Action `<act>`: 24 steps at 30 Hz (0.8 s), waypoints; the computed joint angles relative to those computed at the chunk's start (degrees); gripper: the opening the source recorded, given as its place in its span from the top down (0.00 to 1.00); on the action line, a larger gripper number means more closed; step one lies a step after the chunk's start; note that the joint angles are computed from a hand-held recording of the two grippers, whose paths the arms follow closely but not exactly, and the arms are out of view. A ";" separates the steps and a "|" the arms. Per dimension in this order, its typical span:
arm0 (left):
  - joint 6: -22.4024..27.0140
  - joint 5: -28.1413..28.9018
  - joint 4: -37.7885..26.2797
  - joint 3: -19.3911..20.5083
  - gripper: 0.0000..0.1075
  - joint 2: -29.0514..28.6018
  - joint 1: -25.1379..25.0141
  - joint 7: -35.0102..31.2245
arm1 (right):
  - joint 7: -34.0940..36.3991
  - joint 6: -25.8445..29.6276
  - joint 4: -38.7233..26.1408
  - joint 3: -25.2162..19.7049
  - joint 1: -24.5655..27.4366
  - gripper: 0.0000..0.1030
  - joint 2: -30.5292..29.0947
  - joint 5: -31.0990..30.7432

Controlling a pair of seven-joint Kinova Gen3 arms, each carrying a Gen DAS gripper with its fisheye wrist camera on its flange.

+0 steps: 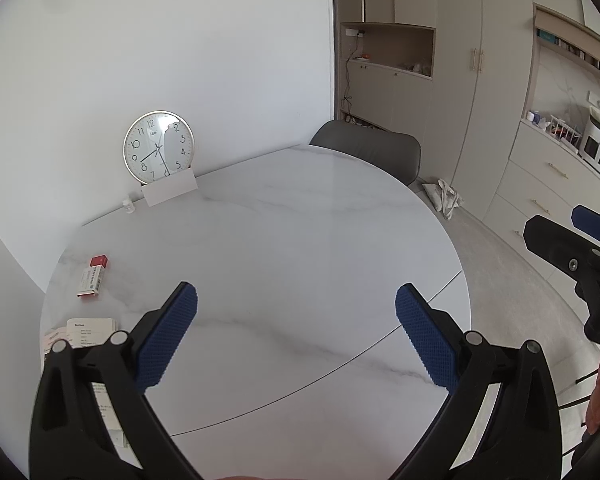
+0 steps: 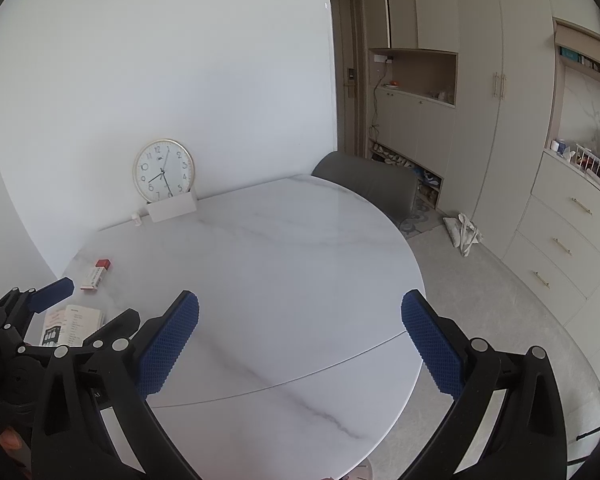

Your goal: Collect trash

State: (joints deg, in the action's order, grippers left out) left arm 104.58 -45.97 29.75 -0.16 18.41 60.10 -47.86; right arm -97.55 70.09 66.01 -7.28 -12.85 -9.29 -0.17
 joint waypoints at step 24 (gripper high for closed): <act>0.23 0.24 -0.08 0.05 0.11 0.09 0.34 -0.04 | 0.16 0.10 0.19 0.53 0.32 0.02 -0.10 -0.35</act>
